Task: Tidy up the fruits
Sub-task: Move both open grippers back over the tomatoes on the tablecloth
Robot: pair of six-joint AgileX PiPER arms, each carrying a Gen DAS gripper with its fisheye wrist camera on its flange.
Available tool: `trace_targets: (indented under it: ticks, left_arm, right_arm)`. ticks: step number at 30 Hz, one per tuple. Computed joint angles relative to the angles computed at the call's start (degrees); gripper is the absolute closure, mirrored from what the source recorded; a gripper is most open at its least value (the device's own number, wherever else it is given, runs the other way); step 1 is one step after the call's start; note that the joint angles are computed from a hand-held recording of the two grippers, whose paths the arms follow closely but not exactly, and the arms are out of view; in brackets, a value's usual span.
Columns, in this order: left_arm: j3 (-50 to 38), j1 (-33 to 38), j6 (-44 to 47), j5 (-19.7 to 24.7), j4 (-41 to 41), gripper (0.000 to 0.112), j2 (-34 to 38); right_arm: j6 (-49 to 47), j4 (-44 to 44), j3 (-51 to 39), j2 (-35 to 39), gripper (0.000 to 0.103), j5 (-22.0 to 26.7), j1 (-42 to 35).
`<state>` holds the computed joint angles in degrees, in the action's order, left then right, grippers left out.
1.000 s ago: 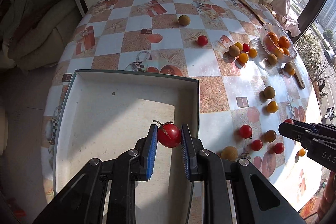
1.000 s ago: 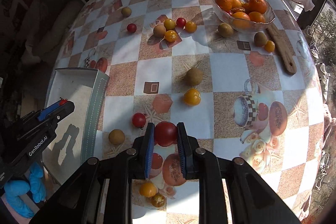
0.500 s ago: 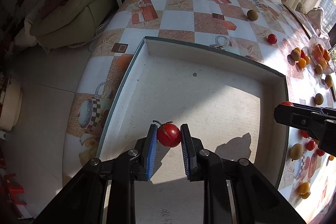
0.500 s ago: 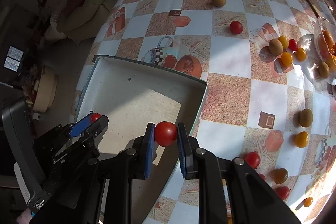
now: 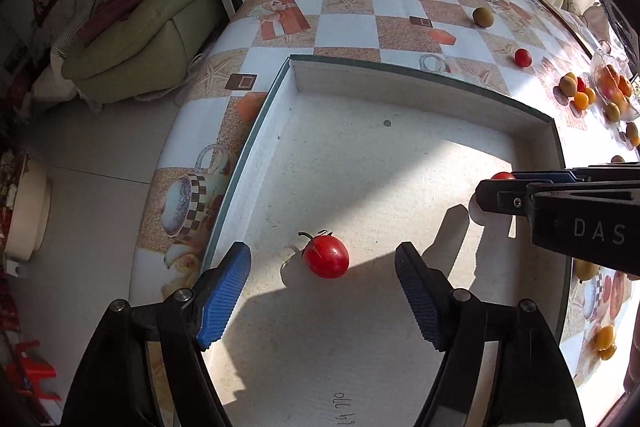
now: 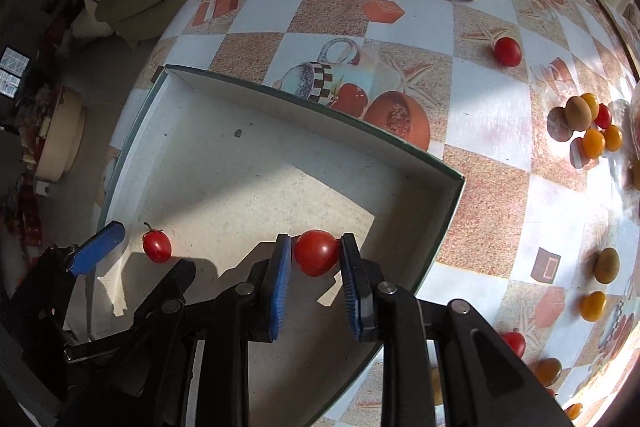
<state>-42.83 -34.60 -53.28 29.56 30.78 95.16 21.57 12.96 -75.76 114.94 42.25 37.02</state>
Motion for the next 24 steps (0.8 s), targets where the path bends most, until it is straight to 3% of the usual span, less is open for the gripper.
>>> trace_targets:
  ticks: [1, 5, 7, 16, 24]
  left_arm:
    - [-0.1, 0.4, 1.6, 0.0, -1.3, 0.036, 0.1]
    - [0.4, 1.1, 2.1, 0.6, -2.0, 0.036, -0.4]
    - [0.4, 1.2, 2.7, 1.1, -2.7, 0.036, -0.8]
    - [-4.5, -5.5, 4.4, 6.3, -5.1, 0.036, -1.9]
    - [-14.5, -14.4, 9.9, 9.2, -8.8, 0.036, 1.4]
  right_arm:
    - [-0.1, 0.3, -0.1, 0.0, 0.059, 0.0, -0.1]
    - [-0.6, 1.5, 1.4, -2.0, 0.039, -1.8, -0.7]
    - [-0.8, 2.1, 2.7, -4.0, 0.021, -3.2, -1.0]
    - [4.9, -2.7, 14.1, -18.0, 0.02, -6.1, -3.6]
    - [9.1, -7.0, 31.2, -33.5, 0.02, -3.4, -9.6]
